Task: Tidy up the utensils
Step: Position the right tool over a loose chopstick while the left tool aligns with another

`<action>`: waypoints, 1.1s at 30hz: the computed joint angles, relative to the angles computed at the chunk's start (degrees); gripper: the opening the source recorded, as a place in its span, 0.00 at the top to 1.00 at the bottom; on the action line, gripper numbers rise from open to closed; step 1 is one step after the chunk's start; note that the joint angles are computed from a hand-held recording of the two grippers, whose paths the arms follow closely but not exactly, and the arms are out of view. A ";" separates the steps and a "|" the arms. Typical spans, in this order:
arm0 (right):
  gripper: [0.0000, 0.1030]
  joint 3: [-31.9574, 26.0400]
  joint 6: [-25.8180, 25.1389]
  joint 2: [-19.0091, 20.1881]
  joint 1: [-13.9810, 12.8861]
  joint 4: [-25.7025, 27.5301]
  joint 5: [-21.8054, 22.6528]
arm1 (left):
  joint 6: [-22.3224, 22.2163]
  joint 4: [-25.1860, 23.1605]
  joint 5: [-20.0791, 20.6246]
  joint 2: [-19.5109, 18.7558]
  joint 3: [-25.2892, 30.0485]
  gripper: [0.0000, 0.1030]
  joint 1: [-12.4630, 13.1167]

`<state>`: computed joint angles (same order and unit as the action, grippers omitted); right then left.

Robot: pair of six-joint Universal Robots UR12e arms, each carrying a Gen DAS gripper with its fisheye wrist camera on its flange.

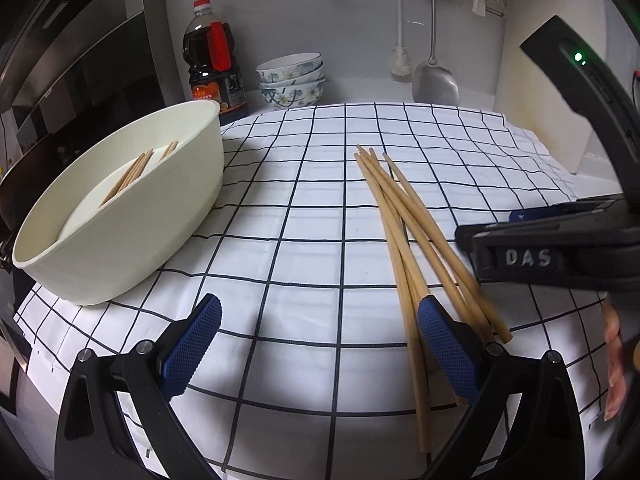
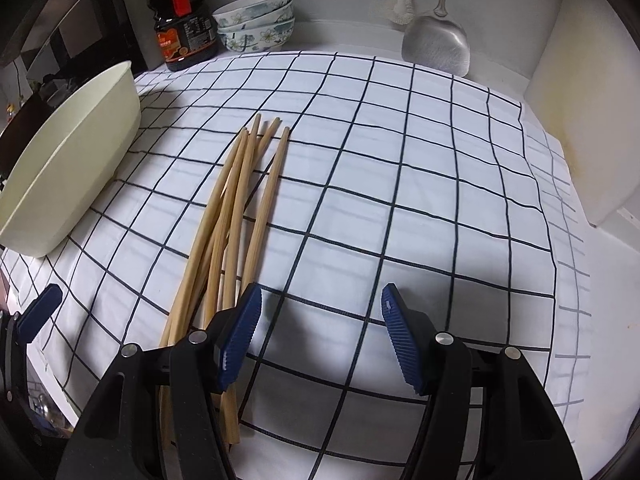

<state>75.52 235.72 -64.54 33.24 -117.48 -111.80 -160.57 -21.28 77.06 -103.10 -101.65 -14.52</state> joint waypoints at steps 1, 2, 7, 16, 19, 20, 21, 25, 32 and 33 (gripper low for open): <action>0.42 -0.30 -0.21 0.21 0.03 0.49 -0.01 | 0.01 -0.05 -0.06 0.01 0.03 0.06 -0.02; 0.42 -0.64 -0.28 0.43 0.08 1.17 -0.22 | 0.05 -0.06 -0.11 -0.02 0.08 0.06 -0.04; 0.42 -1.17 0.05 0.71 0.16 3.19 -1.32 | 0.17 -1.57 -0.02 -0.34 0.50 0.06 -0.05; 0.42 2.35 1.89 -1.34 -0.61 -1.66 0.72 | -0.27 -1.67 0.20 -0.72 0.83 0.06 0.08; 0.42 3.55 1.38 -1.89 -0.85 -5.54 2.50 | -0.44 -1.82 0.07 -0.73 0.88 0.06 0.18; 0.42 3.68 1.04 -1.90 -0.91 -6.42 3.09 | -0.43 -1.92 0.06 -0.74 0.91 0.06 0.17; 0.42 3.68 0.86 -1.88 -0.89 -7.00 3.50 | -0.38 -2.02 0.03 -0.73 0.96 0.06 0.17; 0.42 3.73 0.25 -1.75 -0.95 -9.17 4.98 | -0.46 -2.21 -0.05 -0.71 0.99 0.06 0.23; 0.42 2.64 -0.92 -1.00 -0.94 -8.28 6.18 | -0.37 -2.26 -0.06 -0.73 0.95 0.06 0.20; 0.42 2.47 -1.09 -0.85 -0.97 -8.00 6.40 | -0.34 -2.28 -0.01 -0.75 0.97 0.06 0.18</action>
